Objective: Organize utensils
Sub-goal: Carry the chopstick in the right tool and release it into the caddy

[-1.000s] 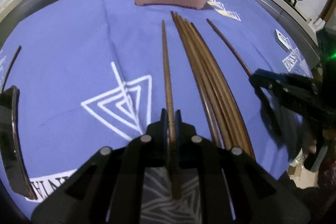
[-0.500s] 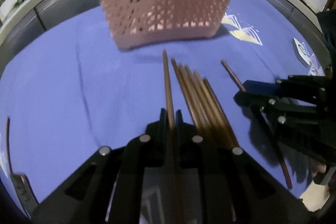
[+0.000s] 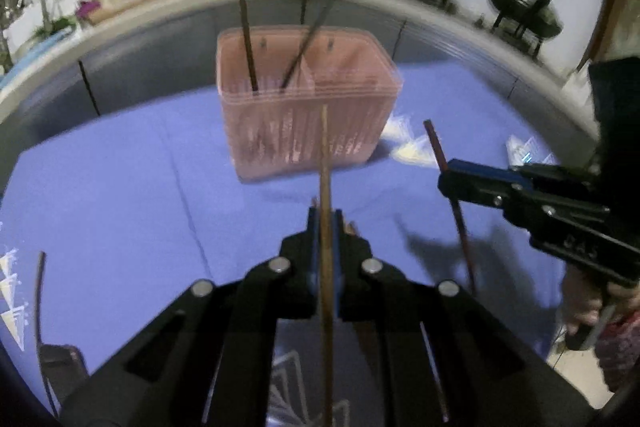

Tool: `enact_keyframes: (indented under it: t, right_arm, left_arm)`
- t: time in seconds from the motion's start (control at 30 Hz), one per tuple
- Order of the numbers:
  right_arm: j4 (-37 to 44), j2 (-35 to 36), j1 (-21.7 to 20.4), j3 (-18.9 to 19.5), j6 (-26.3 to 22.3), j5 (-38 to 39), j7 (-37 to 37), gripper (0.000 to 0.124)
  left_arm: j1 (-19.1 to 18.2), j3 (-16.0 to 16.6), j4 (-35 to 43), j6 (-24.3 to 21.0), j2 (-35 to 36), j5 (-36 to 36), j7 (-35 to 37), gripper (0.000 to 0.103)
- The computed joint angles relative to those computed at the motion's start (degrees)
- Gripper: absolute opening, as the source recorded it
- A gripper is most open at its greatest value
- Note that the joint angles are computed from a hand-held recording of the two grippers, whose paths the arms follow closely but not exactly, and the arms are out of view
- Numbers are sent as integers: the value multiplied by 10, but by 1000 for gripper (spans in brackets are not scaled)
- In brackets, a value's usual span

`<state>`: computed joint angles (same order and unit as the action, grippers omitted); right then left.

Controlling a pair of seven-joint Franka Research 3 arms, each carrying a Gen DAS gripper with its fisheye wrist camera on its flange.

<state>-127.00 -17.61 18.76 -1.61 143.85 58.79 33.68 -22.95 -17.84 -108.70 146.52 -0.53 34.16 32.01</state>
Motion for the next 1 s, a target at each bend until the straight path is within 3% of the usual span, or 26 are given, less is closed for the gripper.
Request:
enact_keyframes:
  t: [0.13,0.33,0.7,1.0]
  right_arm:
    - [-38,-58,23,-8,58,89,-77,5]
    - [-51,-77,55,6,154,121,-106,5]
    - [-76,-97,88,-5,210,145,-116,5]
    - [-84,-103,99,-14,225,149,-117,5]
  left_arm:
    - [7,-10,-33,30,-56,58,-55,5]
    - [12,-29,-30,16,-64,100,-88,5]
    - [18,-41,-50,14,-77,132,-143,5]
    - [8,-44,-42,-1,-70,161,-154,5]
